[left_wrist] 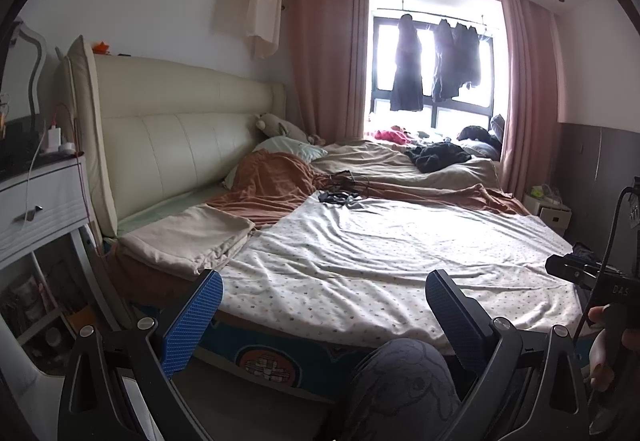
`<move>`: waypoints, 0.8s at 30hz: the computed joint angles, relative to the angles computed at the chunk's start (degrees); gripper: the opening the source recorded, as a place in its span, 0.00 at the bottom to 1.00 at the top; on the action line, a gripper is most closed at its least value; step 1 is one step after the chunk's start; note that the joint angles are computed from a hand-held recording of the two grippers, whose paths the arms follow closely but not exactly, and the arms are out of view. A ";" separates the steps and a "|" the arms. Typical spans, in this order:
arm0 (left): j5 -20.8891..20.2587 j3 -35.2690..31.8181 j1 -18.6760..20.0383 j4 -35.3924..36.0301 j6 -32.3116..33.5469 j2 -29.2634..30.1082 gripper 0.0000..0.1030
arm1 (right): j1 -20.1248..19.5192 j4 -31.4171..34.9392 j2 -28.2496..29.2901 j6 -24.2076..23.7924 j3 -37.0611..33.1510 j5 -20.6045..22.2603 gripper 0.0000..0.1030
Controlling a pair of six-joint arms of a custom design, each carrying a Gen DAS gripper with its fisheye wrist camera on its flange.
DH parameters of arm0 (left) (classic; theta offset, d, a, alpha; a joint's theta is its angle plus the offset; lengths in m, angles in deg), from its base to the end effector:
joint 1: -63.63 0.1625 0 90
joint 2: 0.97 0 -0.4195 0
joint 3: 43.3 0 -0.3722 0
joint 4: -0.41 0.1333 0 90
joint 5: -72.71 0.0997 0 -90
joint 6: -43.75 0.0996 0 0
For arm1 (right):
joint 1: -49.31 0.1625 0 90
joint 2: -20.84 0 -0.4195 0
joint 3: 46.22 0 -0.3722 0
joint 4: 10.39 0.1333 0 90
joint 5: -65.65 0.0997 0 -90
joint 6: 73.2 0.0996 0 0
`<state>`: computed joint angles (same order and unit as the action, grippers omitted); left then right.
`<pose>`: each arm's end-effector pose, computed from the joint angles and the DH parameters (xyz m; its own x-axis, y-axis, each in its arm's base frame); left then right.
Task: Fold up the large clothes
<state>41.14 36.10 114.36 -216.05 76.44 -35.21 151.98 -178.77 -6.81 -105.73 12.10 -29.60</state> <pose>-0.2589 -0.6613 0.2253 -0.7381 -0.2066 -0.6423 0.5874 0.2717 -0.7623 0.3037 -0.7847 0.1743 -0.7523 -0.4815 0.4497 -0.6549 0.4716 -0.5906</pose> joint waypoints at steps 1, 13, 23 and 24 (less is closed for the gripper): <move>0.03 0.05 0.01 0.17 -0.26 -0.06 0.99 | 0.05 0.25 0.24 0.08 -0.41 -0.17 1.00; -0.33 1.14 0.04 -0.03 -1.19 -0.89 0.99 | 0.07 0.49 0.42 0.08 -0.66 -0.13 1.00; -0.29 1.49 0.01 0.18 -1.41 -1.12 0.99 | -0.01 -0.77 -0.14 -0.08 0.70 0.12 1.00; -0.17 1.50 -0.04 0.11 -1.44 -1.03 0.99 | -0.03 -0.75 -0.26 0.00 0.89 0.16 1.00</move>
